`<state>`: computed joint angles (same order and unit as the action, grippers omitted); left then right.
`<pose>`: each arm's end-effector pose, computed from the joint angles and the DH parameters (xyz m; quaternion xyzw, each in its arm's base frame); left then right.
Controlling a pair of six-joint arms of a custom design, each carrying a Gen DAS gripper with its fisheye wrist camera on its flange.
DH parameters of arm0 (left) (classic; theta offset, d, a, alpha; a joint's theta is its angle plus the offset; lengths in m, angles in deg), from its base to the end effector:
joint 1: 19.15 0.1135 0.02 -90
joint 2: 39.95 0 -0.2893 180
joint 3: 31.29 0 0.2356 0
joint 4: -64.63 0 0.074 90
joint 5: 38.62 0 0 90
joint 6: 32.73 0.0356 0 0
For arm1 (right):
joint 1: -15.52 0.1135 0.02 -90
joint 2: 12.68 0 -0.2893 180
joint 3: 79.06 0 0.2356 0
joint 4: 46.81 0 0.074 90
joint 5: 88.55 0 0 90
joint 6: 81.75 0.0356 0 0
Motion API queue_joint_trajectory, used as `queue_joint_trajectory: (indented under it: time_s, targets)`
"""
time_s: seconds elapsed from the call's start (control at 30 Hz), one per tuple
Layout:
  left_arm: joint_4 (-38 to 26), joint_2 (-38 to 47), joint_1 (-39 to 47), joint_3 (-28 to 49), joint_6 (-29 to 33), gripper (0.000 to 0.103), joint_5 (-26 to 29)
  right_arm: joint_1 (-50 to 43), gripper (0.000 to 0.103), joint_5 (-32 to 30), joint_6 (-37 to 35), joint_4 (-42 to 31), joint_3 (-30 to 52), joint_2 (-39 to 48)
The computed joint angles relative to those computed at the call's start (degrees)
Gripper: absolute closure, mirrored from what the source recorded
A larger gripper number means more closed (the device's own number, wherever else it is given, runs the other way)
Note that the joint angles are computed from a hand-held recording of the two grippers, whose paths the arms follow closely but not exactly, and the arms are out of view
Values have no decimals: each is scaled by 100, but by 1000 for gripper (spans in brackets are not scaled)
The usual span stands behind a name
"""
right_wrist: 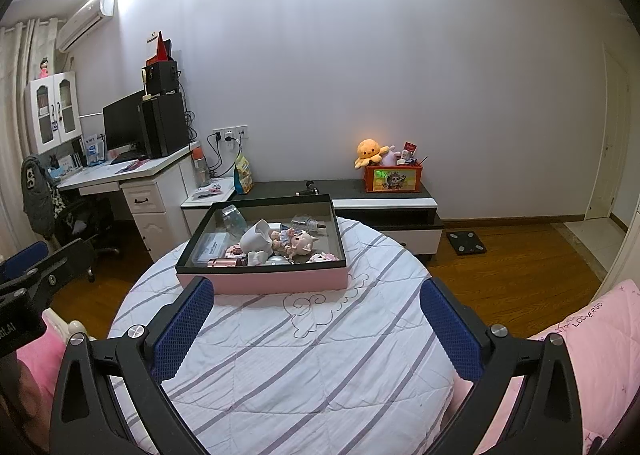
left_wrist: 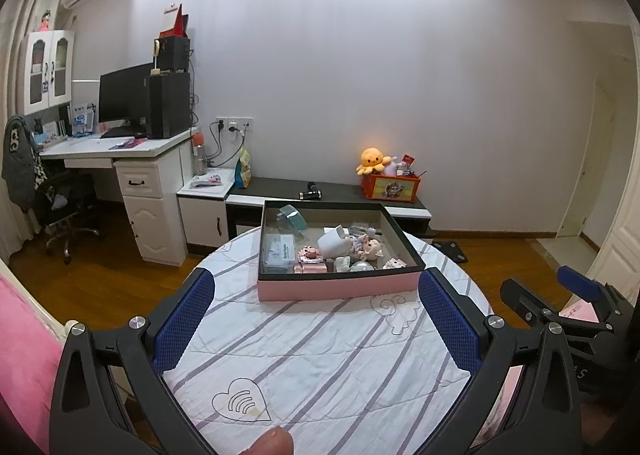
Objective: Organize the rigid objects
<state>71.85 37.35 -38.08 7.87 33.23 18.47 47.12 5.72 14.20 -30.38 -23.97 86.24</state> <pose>0.2246 -0.0566 0.1968 -0.1767 0.8273 0.0561 0.5302 0.2842 0.1717 0.1858 -0.1707 0.8369 0.1370 0.5018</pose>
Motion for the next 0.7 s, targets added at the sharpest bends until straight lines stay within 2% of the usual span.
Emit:
queue_joint_trajectory:
  time_s: [0.33, 0.57, 0.7]
  targets:
    - [-19, -13, 12, 18, 19, 0, -12, -1, 0, 7, -3, -10, 10, 12]
    - [85, -205, 162, -120, 81, 0, 304, 13, 0, 27, 10, -5, 11, 23]
    - [120, -195, 167, -128, 103, 0, 270, 5, 0, 14, 12, -16, 27, 35]
